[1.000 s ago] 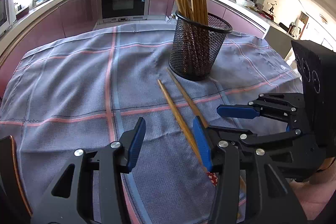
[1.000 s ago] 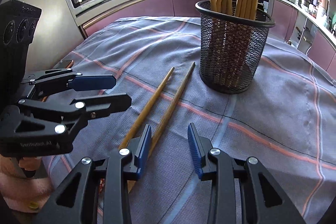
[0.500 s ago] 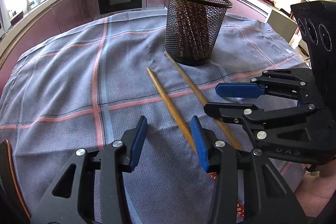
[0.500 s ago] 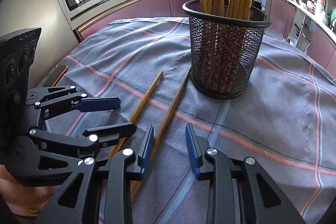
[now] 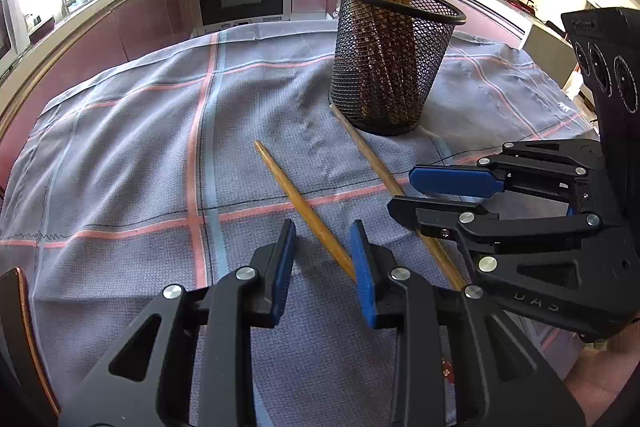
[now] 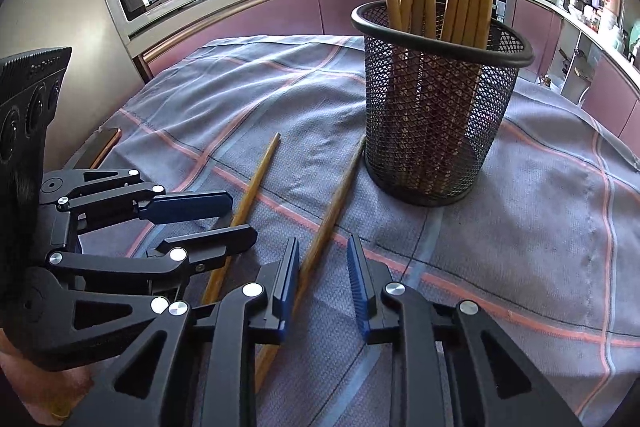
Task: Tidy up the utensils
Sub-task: 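Close the right tool on one chopstick while the left tool grasps the other, then lift both held chopsticks off the cloth and tilt them upright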
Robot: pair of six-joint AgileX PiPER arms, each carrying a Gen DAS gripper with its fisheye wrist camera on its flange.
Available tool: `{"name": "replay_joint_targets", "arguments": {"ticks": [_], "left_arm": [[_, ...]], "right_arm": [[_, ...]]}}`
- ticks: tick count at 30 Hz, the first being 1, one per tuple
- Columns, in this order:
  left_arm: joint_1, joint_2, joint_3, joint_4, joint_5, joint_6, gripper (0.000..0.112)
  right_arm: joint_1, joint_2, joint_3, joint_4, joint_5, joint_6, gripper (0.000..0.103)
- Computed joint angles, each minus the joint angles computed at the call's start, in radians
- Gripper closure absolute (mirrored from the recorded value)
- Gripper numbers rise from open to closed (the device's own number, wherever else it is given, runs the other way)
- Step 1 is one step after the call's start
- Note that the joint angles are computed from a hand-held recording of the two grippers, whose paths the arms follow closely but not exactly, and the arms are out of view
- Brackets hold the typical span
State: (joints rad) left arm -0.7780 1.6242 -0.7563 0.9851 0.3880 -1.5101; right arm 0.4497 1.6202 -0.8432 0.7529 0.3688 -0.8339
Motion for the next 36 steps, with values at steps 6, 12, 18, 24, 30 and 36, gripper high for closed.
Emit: {"name": "replay_joint_targets", "arguments": {"ticks": [6,12,18,24,30,36], "left_arm": [[-0.015,-0.003,-0.009,-0.039,0.040,0.030,0.080],[-0.018,-0.002,-0.008,-0.039,0.048,0.011,0.092],[-0.005,-0.009,0.000,-0.036,0.037,-0.029,0.101],[-0.004,-0.011,0.006,-0.034,0.031,-0.048,0.104],[-0.009,-0.006,-0.001,-0.045,0.043,-0.026,0.103],[-0.007,-0.006,-0.004,-0.047,0.042,-0.039,0.104]], "right_arm": [[0.005,0.003,-0.003,0.008,0.006,-0.001,0.087],[0.001,0.009,-0.008,0.037,0.019,-0.026,0.092],[-0.017,0.005,-0.002,0.089,0.039,-0.071,0.096],[-0.023,-0.009,0.005,0.095,0.047,-0.085,0.098],[0.002,0.004,-0.005,0.023,0.026,-0.010,0.097],[-0.001,0.003,0.000,0.053,0.016,-0.042,0.098]]}}
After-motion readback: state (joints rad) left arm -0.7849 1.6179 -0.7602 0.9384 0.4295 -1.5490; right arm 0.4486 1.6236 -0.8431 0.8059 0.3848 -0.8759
